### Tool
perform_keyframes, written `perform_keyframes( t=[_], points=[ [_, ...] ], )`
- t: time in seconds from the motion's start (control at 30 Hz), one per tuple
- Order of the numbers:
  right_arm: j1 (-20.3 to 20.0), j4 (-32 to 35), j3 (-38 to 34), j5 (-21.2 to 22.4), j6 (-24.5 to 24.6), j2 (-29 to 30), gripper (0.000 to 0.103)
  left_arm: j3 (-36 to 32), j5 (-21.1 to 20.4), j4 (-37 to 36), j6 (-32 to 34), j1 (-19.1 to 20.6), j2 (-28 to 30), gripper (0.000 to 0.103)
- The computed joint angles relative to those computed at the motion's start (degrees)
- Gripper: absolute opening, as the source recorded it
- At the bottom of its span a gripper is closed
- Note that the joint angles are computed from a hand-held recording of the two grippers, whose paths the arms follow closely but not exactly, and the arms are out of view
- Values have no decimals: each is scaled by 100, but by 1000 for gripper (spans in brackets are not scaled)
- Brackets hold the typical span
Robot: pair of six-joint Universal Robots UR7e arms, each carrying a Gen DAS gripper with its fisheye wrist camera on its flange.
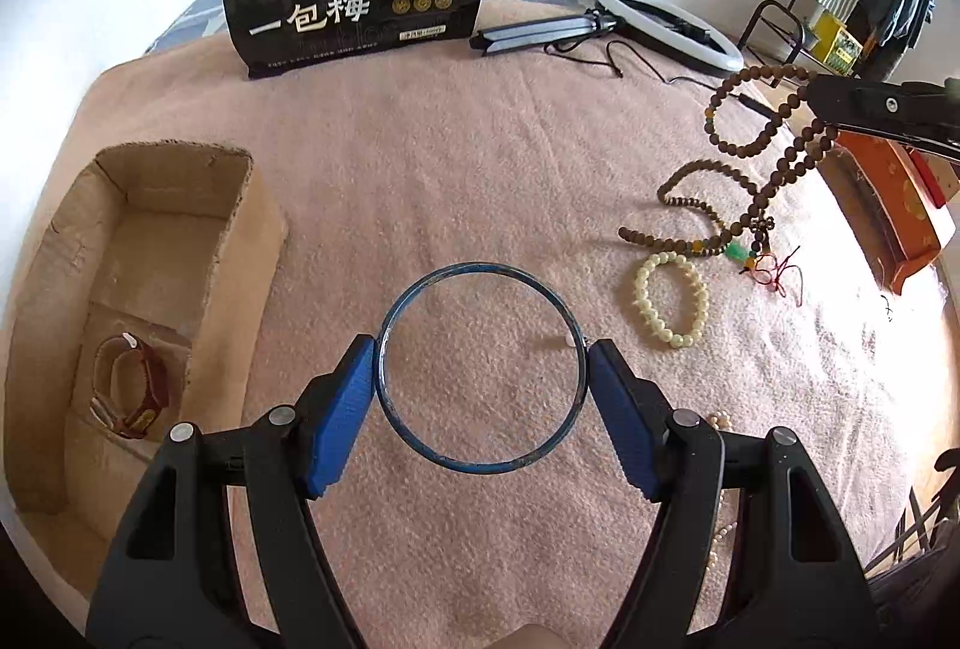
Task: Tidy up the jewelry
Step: 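Carry the bangle with the left tool while the right tool carries the necklace toward the box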
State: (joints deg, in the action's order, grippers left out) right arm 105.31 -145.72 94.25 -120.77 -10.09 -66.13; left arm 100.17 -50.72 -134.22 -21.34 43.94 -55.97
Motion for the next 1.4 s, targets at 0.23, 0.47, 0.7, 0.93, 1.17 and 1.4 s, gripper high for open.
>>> perform_keyframes(
  t=[0.23,0.47,0.7,0.93,1.17,1.4],
  points=[
    [339,13,-38,-119,7,-167,11,212,117,-2,10,-294,-501,73],
    [693,25,-97,-241,3,-300,11,381,295,91,51,-524,-1006,73],
    [1021,61,-160,-290,-4,-320,11,579,516,251,-6,-647,-1524,73],
    [1288,127,-289,-142,-43,-188,11,732,837,581,-117,-678,-2025,73],
    [1464,179,-539,24,-93,90,11,865,1118,880,-282,-661,-2469,73],
    [1578,221,-878,203,-112,437,11,933,1307,1111,-373,-584,-2751,73]
  ],
)
